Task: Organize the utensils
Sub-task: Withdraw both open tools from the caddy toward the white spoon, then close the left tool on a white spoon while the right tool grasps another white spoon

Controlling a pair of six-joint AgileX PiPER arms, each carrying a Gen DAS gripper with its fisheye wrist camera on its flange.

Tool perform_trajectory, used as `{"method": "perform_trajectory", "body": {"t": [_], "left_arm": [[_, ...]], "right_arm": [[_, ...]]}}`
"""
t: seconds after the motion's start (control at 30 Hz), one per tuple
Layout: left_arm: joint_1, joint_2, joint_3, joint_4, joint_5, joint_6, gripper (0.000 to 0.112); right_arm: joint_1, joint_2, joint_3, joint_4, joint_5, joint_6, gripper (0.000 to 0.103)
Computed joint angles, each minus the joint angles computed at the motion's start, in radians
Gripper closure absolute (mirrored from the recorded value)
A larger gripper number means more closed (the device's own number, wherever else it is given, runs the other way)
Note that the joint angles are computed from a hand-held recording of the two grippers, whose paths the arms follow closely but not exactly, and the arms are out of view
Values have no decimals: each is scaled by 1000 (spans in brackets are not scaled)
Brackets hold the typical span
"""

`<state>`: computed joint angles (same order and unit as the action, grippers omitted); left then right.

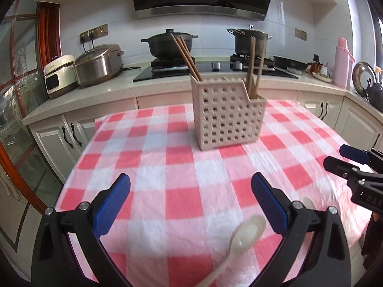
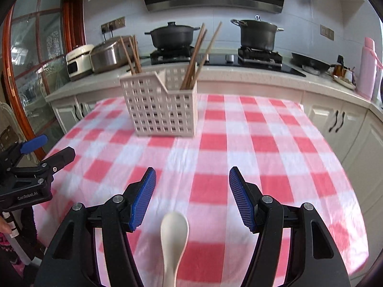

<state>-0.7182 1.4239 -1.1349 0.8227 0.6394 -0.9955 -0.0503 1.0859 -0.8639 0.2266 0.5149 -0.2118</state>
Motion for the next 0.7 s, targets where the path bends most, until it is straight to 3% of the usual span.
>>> {"method": "perform_trajectory", "body": {"t": [0.27, 0.7], "left_arm": [[-91, -9, 124, 122, 16, -177, 14], [-102, 1, 159, 117, -16, -177, 15]], "right_arm": [[20, -28, 127, 13, -3, 3, 42], [63, 98, 86, -2, 30, 33, 42]]}}
